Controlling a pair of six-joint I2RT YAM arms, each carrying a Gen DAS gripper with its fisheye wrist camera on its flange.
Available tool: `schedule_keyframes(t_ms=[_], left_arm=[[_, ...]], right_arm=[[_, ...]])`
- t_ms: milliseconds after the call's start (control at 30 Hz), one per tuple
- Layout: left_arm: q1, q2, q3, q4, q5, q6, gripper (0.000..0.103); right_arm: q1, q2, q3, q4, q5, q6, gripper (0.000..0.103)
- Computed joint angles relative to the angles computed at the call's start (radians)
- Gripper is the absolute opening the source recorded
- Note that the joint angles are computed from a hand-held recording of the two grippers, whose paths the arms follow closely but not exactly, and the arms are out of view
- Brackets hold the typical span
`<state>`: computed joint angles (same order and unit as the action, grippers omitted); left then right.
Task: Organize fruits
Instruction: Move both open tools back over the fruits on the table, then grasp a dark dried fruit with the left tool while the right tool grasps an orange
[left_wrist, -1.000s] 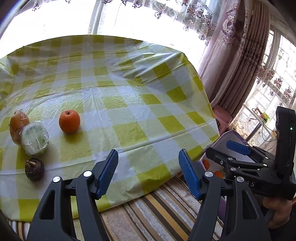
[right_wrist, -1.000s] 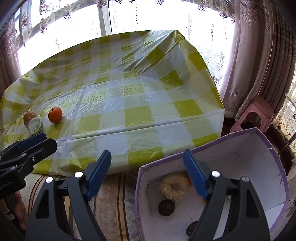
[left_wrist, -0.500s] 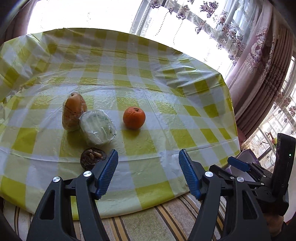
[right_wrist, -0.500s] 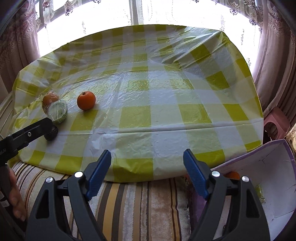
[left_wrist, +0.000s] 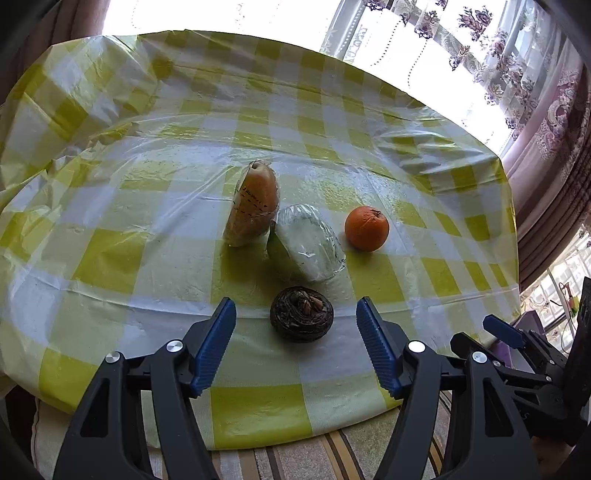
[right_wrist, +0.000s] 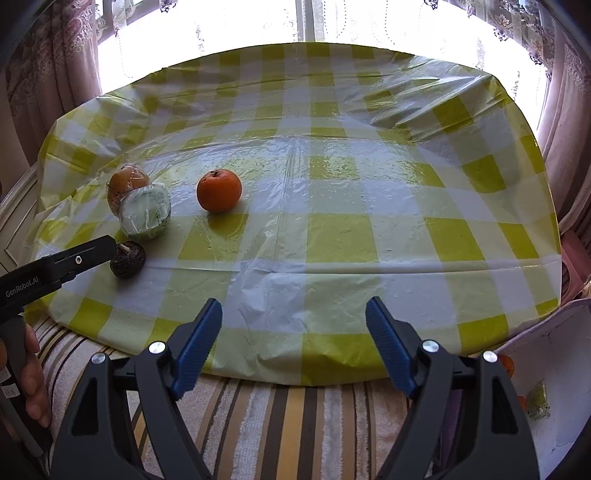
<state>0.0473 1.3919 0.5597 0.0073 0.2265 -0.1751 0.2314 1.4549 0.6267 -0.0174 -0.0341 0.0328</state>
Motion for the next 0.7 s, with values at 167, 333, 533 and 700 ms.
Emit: schedule_keyframes(t_ms=[167,333,533,700], left_arm=[[-0.069,0.039,0.028,-0.012,-0.08,0.049,0.064],[-0.119,0.082,0.055,-0.019,-0.154,0.081,0.047],[-0.122,0.102,0.054,-0.002,-0.172,0.09,0.039],[-0.122,0.069,0.014,0.036,-0.208,0.074,0.039]], right_arm=[[0.043,0.05,0.036,0.024,0.049,0.003,0.08],[0.076,0.092,0.071,0.044,0.076,0.014,0.08],[0.093,0.148,0.123,0.06,0.073,0.033,0.08],[0.123,0.196,0.171,0.088,0.091,0.063,0.08]])
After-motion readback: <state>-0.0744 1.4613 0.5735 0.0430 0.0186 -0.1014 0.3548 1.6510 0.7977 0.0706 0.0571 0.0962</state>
